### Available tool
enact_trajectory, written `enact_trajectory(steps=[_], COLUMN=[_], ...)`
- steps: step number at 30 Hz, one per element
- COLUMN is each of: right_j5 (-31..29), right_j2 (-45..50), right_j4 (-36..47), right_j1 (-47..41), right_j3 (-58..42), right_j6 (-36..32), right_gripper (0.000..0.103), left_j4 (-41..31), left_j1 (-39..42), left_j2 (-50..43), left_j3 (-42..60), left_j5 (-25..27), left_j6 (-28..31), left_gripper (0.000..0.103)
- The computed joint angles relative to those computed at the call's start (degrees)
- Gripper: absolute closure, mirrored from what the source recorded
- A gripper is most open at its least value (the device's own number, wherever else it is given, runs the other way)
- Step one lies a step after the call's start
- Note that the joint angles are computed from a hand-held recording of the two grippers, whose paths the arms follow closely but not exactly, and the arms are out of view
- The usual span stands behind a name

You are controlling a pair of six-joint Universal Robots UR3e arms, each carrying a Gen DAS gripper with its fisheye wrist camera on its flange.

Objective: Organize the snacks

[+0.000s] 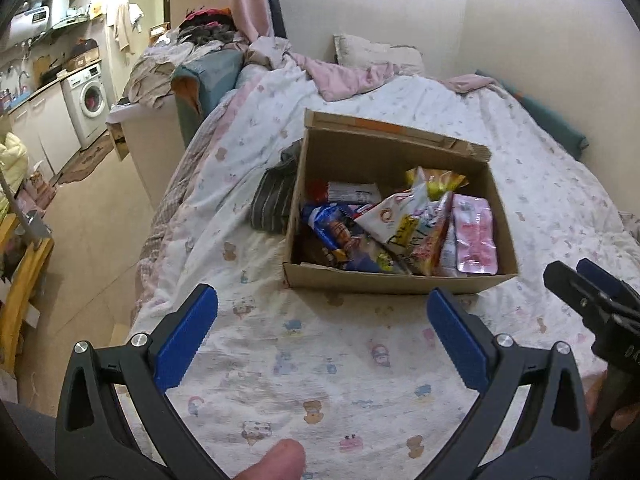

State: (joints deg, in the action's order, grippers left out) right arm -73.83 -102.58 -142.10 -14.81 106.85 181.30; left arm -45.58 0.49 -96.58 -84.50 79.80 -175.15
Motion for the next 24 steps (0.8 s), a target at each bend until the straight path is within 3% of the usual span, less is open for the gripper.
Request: enact_trajectory(steps=[9, 24], right_j5=[-3.44, -3.08], right_j2=[1.79, 1.17], right_j4=[-2.07, -2.24], right_j1=[2.42, 1.58], right_j3=[0.0, 0.3], right_j6=[0.4, 0.12], right_gripper=[0.0, 0.0], left_j4=[-1.89, -1.99], left_j1=[-0.61, -0.75], left_j2=[-1.32, -1.3], left_j3=[2.1, 1.93], left_j5=[-0.75, -0.37], left_j6=[-1.01, -0.66], left_gripper=[0.0, 0.0])
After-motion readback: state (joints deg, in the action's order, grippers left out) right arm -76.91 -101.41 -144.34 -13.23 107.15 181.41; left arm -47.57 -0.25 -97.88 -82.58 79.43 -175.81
